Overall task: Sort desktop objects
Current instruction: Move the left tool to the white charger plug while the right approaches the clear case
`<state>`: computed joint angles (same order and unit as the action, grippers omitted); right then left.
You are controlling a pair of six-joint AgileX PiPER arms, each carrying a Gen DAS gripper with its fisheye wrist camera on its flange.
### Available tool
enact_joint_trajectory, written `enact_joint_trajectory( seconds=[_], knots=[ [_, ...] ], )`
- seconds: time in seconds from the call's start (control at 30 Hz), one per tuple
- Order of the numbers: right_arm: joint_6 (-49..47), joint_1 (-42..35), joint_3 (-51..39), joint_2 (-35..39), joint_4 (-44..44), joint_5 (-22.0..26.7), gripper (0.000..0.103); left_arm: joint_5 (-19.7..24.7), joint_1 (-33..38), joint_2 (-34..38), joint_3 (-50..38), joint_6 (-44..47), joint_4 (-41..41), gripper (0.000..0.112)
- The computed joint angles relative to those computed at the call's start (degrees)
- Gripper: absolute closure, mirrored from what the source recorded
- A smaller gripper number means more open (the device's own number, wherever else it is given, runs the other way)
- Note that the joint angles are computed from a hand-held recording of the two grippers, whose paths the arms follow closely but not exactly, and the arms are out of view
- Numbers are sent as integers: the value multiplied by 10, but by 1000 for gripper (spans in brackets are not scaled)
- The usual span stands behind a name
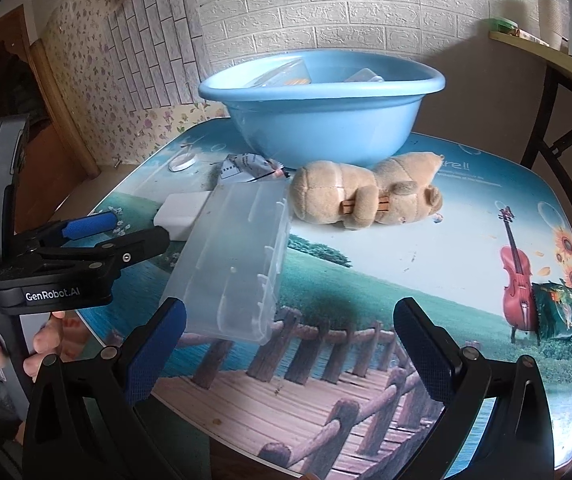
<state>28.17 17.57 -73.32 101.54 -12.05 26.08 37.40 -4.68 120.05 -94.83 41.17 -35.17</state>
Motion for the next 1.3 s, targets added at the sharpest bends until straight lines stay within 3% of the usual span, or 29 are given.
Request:
enact_joint_trajectory(
  seconds=[0.13, 0.3, 0.4, 0.43, 0.53, 0.57, 0.83, 1.03, 1.07, 1.2, 1.3],
  knots=[
    [-7, 16, -24, 17, 2, 11, 1, 4, 1, 3, -7, 1, -3, 13],
    [59, 43, -59, 47, -75, 36, 1, 8, 3, 6, -12, -8, 5, 13],
    [89, 39, -47, 41, -85, 21, 2, 8, 2, 5, -11, -9, 6, 13],
    [90, 35, -40, 36, -80, 14, 8, 9, 1, 5, -11, -10, 7, 13],
    [41, 15, -19, 20, -24, -7, 39, 9, -4, 6, -14, -19, 14, 13],
    [17, 8, -12, 15, -1, -15, 44, 9, -7, 6, -15, -22, 16, 13],
    [-103, -22, 23, -11, 92, -34, 44, 10, -31, 13, -33, -64, 50, 13],
    [-134, -28, 29, -14, 120, -40, 44, 13, -48, 26, -58, -106, 84, 13],
    [-139, -29, 29, -14, 124, -41, 44, 14, -50, 27, -61, -108, 87, 14],
    [-147, -31, 30, -14, 132, -43, 44, 41, -53, 43, -91, -138, 103, 39],
    [-160, -34, 31, -12, 144, -46, 44, 53, -51, 48, -99, -147, 104, 42]
  ],
)
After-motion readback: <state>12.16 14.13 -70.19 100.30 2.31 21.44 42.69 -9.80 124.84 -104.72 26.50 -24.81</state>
